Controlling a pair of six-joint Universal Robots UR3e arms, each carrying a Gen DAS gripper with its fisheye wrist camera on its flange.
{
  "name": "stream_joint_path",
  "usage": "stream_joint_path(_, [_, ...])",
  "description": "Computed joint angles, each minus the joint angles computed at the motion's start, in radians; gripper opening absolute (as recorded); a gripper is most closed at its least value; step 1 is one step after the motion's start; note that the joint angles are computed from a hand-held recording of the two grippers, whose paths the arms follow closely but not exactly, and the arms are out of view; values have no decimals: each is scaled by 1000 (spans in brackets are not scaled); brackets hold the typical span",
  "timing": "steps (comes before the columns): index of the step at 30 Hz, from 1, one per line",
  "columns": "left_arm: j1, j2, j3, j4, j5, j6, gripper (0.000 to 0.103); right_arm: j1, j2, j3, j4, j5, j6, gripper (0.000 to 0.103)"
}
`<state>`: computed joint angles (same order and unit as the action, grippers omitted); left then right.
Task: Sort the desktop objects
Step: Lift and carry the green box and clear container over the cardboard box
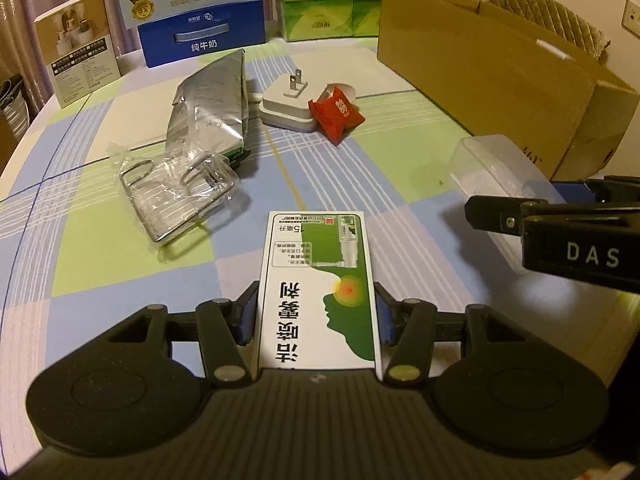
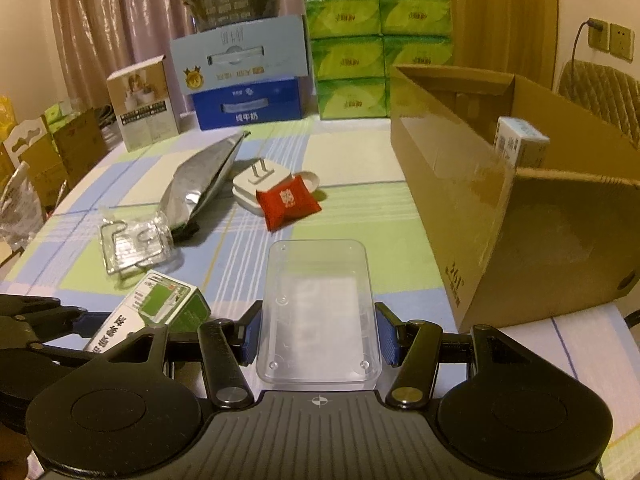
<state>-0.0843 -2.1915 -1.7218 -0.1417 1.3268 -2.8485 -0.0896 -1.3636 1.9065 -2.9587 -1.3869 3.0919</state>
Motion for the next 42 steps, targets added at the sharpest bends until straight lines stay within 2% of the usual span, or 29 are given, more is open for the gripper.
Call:
stream_joint_path(8, [1,115,-38,-28,-34,6,50,-26,-104,-53,77,17,-16,53])
stream_joint_path(15, [-50,157,77,-121,-51,3,50,-162,-164,-214,234,48,-138,53])
stream_joint_path(20, [-114,126,239,-194,-48,-4,50,-258,-113,-344,341,91,-244,53])
stream_joint_path(26, [-179,27,455,-279,-34,-20,50,-295,15,-477,397,109,-315,53])
stream_joint_path(32, [-204,-90,669,-383,-32,-28,50,-276,103,-526,388,74,-427,53])
stream_joint_path(36, [-213,-171,805,-446,-40,-22,50,-271,149,-520,301,38,-497,53])
stream_joint_path(42, [-223,-318,1071,-579,-64,-18,50,-291,305,-753,381,11,-499,53])
